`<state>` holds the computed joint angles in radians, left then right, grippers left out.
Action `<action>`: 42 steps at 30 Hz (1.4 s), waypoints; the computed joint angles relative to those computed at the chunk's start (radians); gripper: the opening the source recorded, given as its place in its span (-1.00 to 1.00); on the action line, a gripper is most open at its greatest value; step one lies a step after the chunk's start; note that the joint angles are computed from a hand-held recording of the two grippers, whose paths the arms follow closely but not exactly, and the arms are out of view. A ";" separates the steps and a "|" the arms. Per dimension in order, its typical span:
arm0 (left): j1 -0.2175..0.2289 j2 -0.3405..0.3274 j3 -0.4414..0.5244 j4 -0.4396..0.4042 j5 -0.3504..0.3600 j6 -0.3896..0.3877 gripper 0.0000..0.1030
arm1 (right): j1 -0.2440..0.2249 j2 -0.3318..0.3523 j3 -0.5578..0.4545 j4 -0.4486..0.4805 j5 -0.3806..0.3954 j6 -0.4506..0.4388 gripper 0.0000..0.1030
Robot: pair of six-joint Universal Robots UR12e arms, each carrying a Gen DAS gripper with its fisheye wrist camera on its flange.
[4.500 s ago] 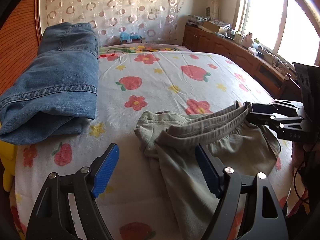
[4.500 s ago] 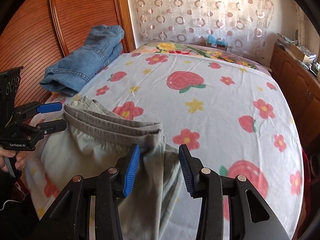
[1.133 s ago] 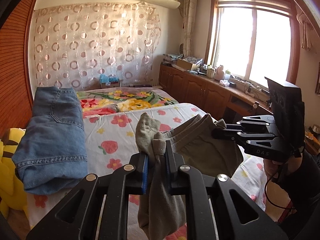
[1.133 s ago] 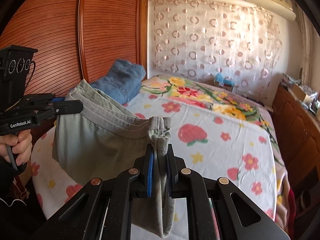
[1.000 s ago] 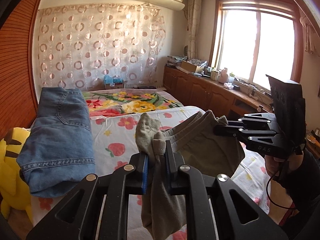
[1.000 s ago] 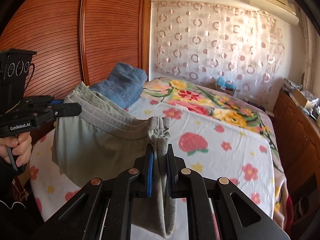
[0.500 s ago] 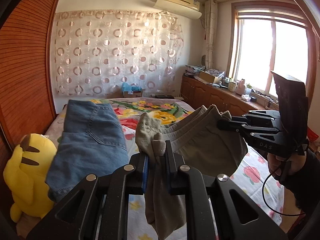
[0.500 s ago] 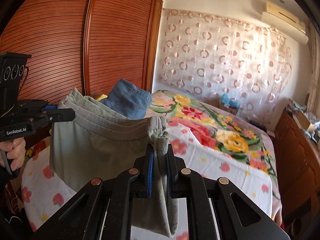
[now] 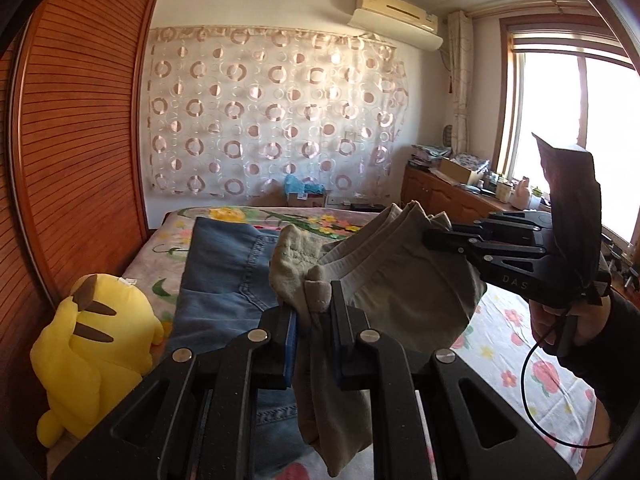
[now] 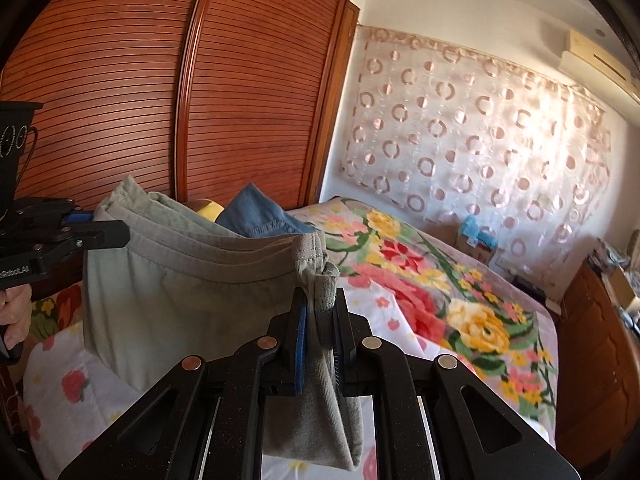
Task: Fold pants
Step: 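Lift the folded grey-green pants with both tools and carry them over the blue jeans, then lower the pants onto the folded blue jeans and open both tools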
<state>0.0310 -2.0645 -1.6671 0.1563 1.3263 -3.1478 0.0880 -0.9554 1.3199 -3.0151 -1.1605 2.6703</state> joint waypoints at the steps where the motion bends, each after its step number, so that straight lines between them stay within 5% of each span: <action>1: 0.001 -0.002 0.003 -0.002 0.005 -0.003 -0.71 | 0.002 0.012 -0.020 0.009 0.004 -0.006 -0.79; 23: 0.029 -0.026 -0.010 0.002 0.070 -0.119 -0.71 | 0.039 0.198 -0.320 0.157 0.078 -0.080 -0.79; 30: 0.025 -0.024 -0.031 0.016 0.099 -0.170 -0.71 | 0.041 0.216 -0.351 0.181 0.098 -0.082 -0.79; 33: 0.020 -0.030 -0.030 -0.008 0.128 -0.197 -0.71 | 0.038 0.216 -0.359 0.218 0.100 -0.042 -0.52; 36: 0.020 -0.035 -0.030 -0.025 0.139 -0.211 -0.71 | 0.025 0.201 -0.326 0.195 0.124 -0.035 -0.47; 42: 0.023 -0.038 -0.038 -0.031 0.143 -0.225 -0.71 | -0.015 0.181 -0.305 0.339 0.204 -0.089 -0.47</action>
